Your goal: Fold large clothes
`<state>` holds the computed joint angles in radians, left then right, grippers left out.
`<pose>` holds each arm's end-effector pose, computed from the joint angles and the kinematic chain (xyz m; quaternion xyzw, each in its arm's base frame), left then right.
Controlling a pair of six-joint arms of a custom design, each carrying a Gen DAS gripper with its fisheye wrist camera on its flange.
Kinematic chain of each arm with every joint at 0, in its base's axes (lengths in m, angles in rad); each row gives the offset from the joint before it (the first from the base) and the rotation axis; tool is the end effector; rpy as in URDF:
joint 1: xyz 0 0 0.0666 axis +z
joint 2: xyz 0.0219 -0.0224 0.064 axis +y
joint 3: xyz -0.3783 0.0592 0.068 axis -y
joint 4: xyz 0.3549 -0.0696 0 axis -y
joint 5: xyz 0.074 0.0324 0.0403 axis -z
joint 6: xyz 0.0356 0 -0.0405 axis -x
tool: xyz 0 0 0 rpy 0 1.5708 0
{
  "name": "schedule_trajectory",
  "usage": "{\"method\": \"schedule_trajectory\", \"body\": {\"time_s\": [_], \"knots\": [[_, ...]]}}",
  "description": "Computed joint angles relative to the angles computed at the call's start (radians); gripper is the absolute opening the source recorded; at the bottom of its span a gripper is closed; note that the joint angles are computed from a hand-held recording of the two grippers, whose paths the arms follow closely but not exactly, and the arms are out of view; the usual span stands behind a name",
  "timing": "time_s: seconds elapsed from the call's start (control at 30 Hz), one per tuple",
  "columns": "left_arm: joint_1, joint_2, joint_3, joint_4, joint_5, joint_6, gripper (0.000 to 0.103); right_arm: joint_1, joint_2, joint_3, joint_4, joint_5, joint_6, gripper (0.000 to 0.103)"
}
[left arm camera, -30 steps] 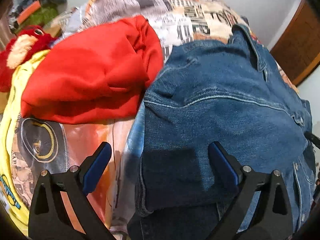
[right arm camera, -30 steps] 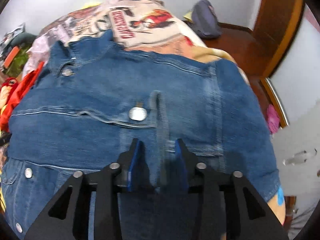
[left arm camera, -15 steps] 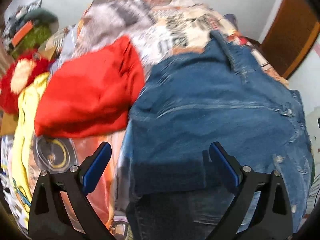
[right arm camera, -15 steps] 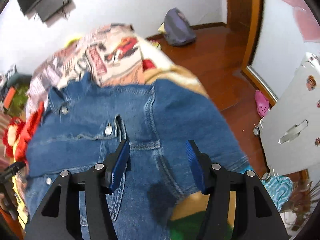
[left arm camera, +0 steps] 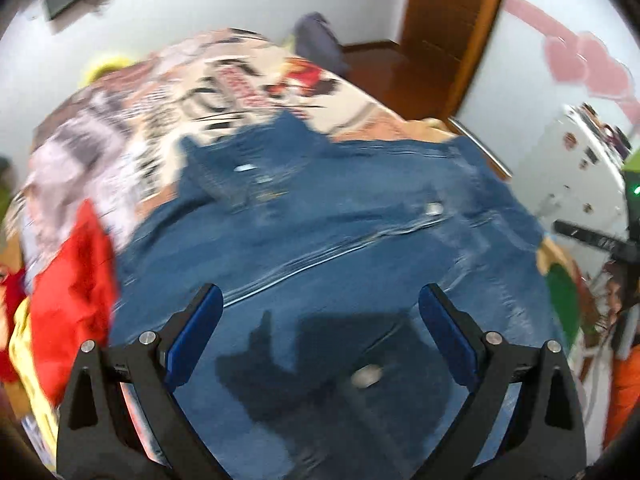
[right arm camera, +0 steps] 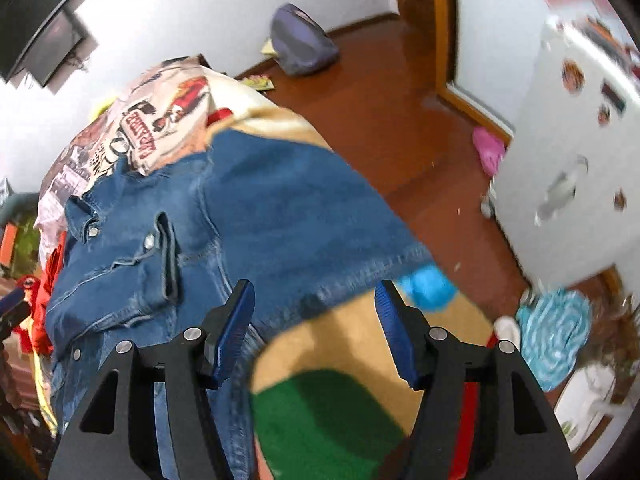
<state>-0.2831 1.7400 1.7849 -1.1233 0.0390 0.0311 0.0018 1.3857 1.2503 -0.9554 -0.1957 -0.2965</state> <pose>0.5361 -0.1578 0.4113 0.1266 0.9614 -0.0568 0.2377 0.4209 0.0073 0.3703 0.1190 0.9596 0.1290 0.2198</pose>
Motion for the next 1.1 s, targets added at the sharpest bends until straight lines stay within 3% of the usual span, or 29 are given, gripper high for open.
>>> {"method": "schedule_trajectory", "body": {"time_s": [0.13,0.23,0.37,0.53,0.63,0.7,0.77,0.8,0.87,0.93,1.1], "knots": [[-0.045,0.117,0.141,-0.071,0.001,0.012,0.099,-0.032,-0.001,-0.033,0.007,-0.047,-0.027,0.059],[-0.068,0.195,0.203,-0.12,0.061,0.037,0.099,-0.054,0.002,-0.043,0.014,-0.072,-0.035,0.059],[-0.109,0.234,0.18,-0.138,0.12,0.042,0.099,-0.093,0.036,-0.037,0.008,-0.148,-0.047,0.059],[-0.16,0.23,0.117,-0.079,0.006,0.005,0.099,-0.127,0.083,-0.038,0.02,-0.238,-0.062,0.06],[-0.159,0.242,0.135,-0.056,0.006,0.001,0.079,-0.134,0.107,-0.033,0.053,-0.271,-0.103,0.063],[-0.155,0.263,0.158,-0.051,0.011,-0.011,0.074,-0.138,0.125,-0.026,0.075,-0.28,-0.136,0.063],[-0.156,0.277,0.174,-0.046,0.023,-0.013,0.062,-0.145,0.139,-0.027,0.11,-0.293,-0.179,0.063],[-0.154,0.28,0.179,-0.043,0.049,-0.013,0.045,-0.148,0.145,-0.029,0.128,-0.299,-0.205,0.063],[-0.15,0.273,0.18,-0.036,0.085,-0.006,0.028,-0.149,0.159,-0.026,0.152,-0.302,-0.25,0.06],[-0.155,0.27,0.185,-0.025,0.074,-0.007,0.021,-0.143,0.172,-0.016,0.159,-0.283,-0.28,0.058],[-0.146,0.247,0.205,-0.014,0.111,0.027,0.014,-0.123,0.165,0.004,0.146,-0.189,-0.286,0.033]]}}
